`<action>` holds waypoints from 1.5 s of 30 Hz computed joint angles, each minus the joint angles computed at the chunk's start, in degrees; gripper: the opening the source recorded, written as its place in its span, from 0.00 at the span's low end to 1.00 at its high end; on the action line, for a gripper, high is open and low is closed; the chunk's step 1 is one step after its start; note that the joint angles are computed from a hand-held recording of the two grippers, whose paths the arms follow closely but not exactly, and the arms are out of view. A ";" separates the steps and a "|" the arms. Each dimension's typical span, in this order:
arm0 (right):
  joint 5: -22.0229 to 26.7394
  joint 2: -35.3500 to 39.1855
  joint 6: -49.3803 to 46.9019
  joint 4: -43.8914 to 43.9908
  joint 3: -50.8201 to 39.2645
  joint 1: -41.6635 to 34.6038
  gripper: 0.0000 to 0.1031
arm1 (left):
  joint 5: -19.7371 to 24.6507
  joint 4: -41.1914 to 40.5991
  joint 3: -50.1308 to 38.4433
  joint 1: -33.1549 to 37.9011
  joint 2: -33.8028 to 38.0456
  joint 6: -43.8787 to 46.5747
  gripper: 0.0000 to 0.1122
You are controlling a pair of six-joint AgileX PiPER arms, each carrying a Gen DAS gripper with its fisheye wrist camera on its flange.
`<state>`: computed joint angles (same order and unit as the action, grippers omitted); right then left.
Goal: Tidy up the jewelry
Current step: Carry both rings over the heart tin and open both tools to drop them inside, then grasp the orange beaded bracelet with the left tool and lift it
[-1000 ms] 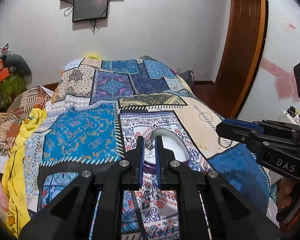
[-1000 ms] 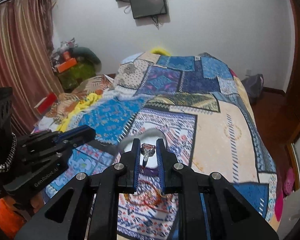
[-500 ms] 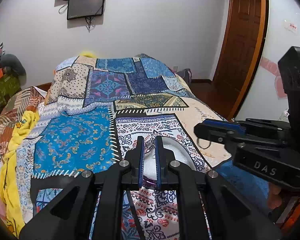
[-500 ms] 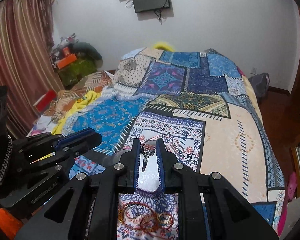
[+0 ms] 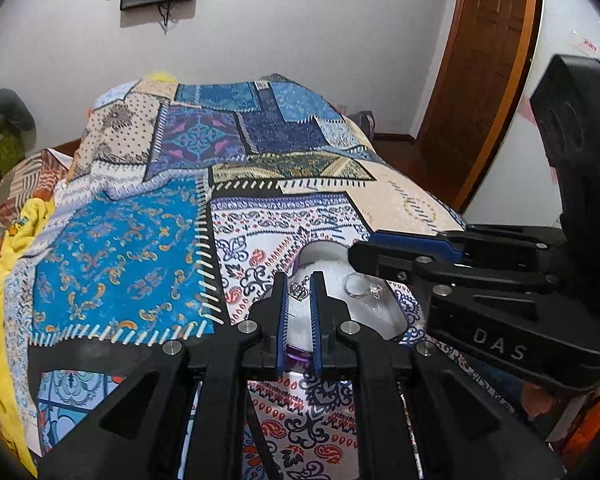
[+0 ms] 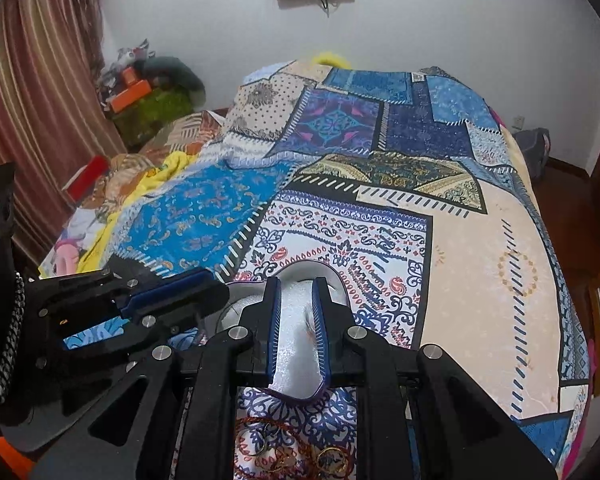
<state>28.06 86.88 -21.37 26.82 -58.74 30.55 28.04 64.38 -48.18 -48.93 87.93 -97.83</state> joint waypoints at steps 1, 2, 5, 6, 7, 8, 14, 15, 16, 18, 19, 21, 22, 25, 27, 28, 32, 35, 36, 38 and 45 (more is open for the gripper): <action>0.06 0.42 0.14 -0.37 -0.27 0.09 0.14 | -0.58 -0.20 -0.01 0.35 0.29 0.10 0.08; 0.27 0.88 0.09 -0.53 -0.66 0.03 0.14 | -1.06 -0.52 -0.10 0.68 0.68 0.33 0.08; 0.79 1.77 -0.54 -0.07 -1.30 -0.22 0.14 | -1.79 -0.28 0.08 1.08 1.16 -0.07 0.08; 0.97 1.87 -0.70 -0.01 -1.33 -0.23 0.14 | -2.01 -0.14 0.20 1.11 1.24 -0.26 0.08; 0.91 1.90 -0.96 0.21 -1.21 -0.29 0.14 | -2.12 -0.14 0.27 1.07 1.37 -0.33 0.08; 1.17 2.09 -1.31 0.52 -1.28 -0.34 0.14 | -2.27 -0.44 0.25 1.19 1.42 0.07 0.08; 2.93 2.94 -1.98 1.28 -1.90 -1.01 0.14 | -2.43 -4.42 -0.50 1.30 1.87 4.32 0.08; 3.66 2.77 -2.71 2.00 -1.95 -1.42 0.14 | -2.27 -5.10 -0.73 1.28 1.85 5.03 0.08; 4.12 2.57 -3.04 2.38 -1.97 -1.68 0.14 | -2.18 -5.46 -0.80 1.28 1.73 5.39 0.08; 4.37 1.79 -3.11 2.66 -1.72 -2.11 0.15 | -1.75 -6.16 -1.08 1.16 1.31 6.23 0.10; 4.21 1.48 -2.92 2.55 -1.56 -2.16 0.15 | -1.19 -6.29 -1.25 0.87 0.97 6.50 0.12; 3.85 -0.29 -1.48 1.11 -0.89 -2.31 0.16 | -0.13 -6.19 -1.50 0.34 0.42 6.77 0.14; 3.55 -0.67 -0.81 0.40 -0.78 -2.17 0.16 | 0.87 -6.22 -1.79 -0.17 0.12 6.91 0.16; 3.25 -3.35 1.40 -2.09 -0.06 -2.34 0.19 | 3.76 -5.57 -2.38 -1.76 -1.00 6.42 0.28; 3.22 -5.16 2.56 -3.41 0.51 -2.65 0.26 | 5.94 -5.06 -2.77 -2.90 -1.85 5.98 0.30; 2.96 -6.14 3.62 -4.51 0.88 -2.62 0.30 | 6.96 -5.05 -2.83 -3.48 -2.45 5.93 0.30; 2.14 -10.44 6.46 -7.51 3.06 -2.95 0.43 | 11.02 -5.57 -2.82 -5.95 -4.97 5.77 0.35; 2.99 -13.31 7.14 -8.03 4.43 -3.81 0.43 | 14.11 -6.42 -2.93 -8.03 -6.22 5.94 0.37; 3.13 -14.18 7.80 -8.66 4.88 -3.94 0.43 | 15.16 -6.78 -2.92 -8.88 -6.59 5.96 0.37; 3.61 -15.66 8.59 -9.52 5.75 -4.29 0.43 | 16.55 -7.41 -2.69 -10.12 -7.21 5.80 0.37; 4.62 -18.46 10.92 -12.21 9.43 -5.36 0.43 | 18.62 -11.32 -1.82 -13.63 -7.47 5.82 0.38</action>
